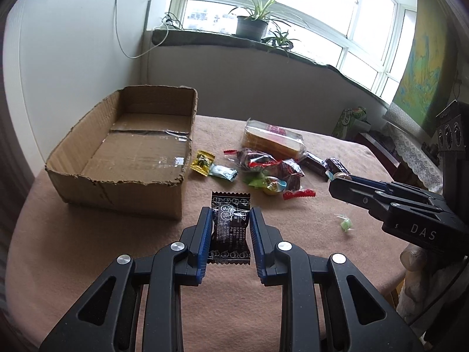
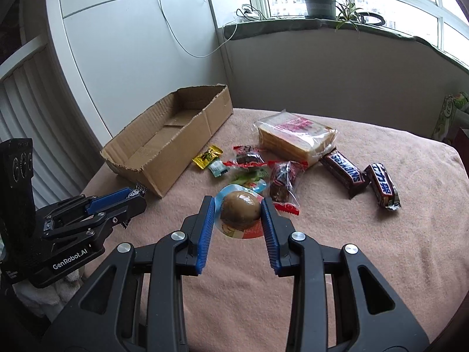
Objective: Organize snacks
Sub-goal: 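Carry both snacks into the cardboard box and open both tools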
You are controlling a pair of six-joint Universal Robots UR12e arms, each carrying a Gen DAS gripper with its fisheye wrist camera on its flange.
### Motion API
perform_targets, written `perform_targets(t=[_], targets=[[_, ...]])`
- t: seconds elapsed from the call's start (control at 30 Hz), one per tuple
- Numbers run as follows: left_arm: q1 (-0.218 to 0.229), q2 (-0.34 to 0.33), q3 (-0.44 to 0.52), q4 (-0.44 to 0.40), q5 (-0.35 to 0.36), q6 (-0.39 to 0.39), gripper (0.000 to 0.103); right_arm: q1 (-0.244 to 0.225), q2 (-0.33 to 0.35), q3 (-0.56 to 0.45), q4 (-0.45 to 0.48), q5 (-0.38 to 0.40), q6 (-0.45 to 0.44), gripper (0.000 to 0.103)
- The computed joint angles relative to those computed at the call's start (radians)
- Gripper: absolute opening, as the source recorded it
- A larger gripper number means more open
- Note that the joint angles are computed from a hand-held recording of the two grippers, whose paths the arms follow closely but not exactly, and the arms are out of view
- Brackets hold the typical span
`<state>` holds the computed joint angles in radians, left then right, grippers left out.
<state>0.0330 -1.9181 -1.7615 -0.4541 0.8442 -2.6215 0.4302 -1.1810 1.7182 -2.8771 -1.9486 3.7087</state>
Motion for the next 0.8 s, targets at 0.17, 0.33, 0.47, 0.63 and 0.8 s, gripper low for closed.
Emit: perform_targets(t=[0.17,0.33,0.47,0.63,0.8], targets=[[0.012,-0.024,0.040,0.051,0.004,-0.066,0.024,-0.014,0.037,-0.072,-0.016,0.020,-0.067,0.034],[0.015,-0.060,0.094,0.089,0.024,-0.129,0.024,-0.025,0.083,-0.157,-0.017,0.047,-0.120,0.034],[0.014,-0.088,0.138,0.103,0.051,-0.170,0.024,-0.036,0.126,-0.230,-0.006,0.080,-0.152,0.034],[0.008,-0.120,0.185,0.104,0.094,-0.197,0.024,-0.044,0.181,-0.322,0.029,0.099,-0.199,0.034],[0.005,-0.145,0.219,0.103,0.121,-0.233,0.024,-0.048,0.232,-0.405,0.077,0.118,-0.233,0.034]])
